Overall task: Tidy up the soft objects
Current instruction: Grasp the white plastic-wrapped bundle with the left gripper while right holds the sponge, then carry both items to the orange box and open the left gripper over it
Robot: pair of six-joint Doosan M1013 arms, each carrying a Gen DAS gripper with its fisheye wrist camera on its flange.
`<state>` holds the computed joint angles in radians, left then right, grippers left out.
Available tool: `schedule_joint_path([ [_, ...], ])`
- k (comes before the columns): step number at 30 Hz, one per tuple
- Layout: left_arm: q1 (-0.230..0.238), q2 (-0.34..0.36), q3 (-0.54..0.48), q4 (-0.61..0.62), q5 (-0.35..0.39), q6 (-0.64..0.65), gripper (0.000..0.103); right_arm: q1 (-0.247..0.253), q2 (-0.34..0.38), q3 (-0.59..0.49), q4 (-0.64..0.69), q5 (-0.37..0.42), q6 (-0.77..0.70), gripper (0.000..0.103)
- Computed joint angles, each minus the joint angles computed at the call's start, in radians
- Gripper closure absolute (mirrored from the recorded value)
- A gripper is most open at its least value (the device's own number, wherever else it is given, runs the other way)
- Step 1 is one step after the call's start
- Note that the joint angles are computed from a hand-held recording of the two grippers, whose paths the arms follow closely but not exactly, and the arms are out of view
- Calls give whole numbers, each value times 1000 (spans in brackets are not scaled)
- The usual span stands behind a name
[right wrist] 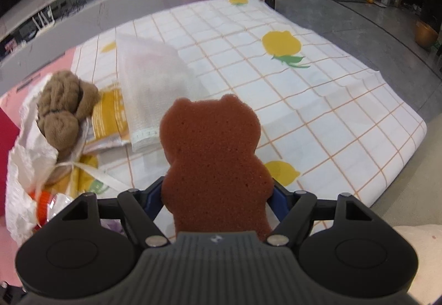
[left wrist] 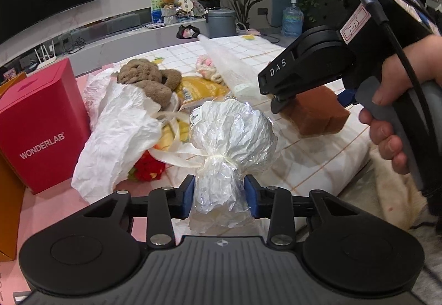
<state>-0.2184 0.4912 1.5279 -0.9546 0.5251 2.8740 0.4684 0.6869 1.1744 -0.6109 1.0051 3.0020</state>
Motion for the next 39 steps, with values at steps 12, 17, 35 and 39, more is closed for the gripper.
schedule_joint_path([
  [12,11,-47,27,-231,23,169,61,4,-60,73,-57,-47,173,29],
  [17,17,-73,45,-341,10,264,61,18,-93,118,-124,-62,276,29],
  [35,109,-141,16,-759,12,600,62,139,-165,96,-536,-28,491,29],
  [39,157,-143,-9,-845,-4,588,62,173,-131,9,-603,-23,434,29],
])
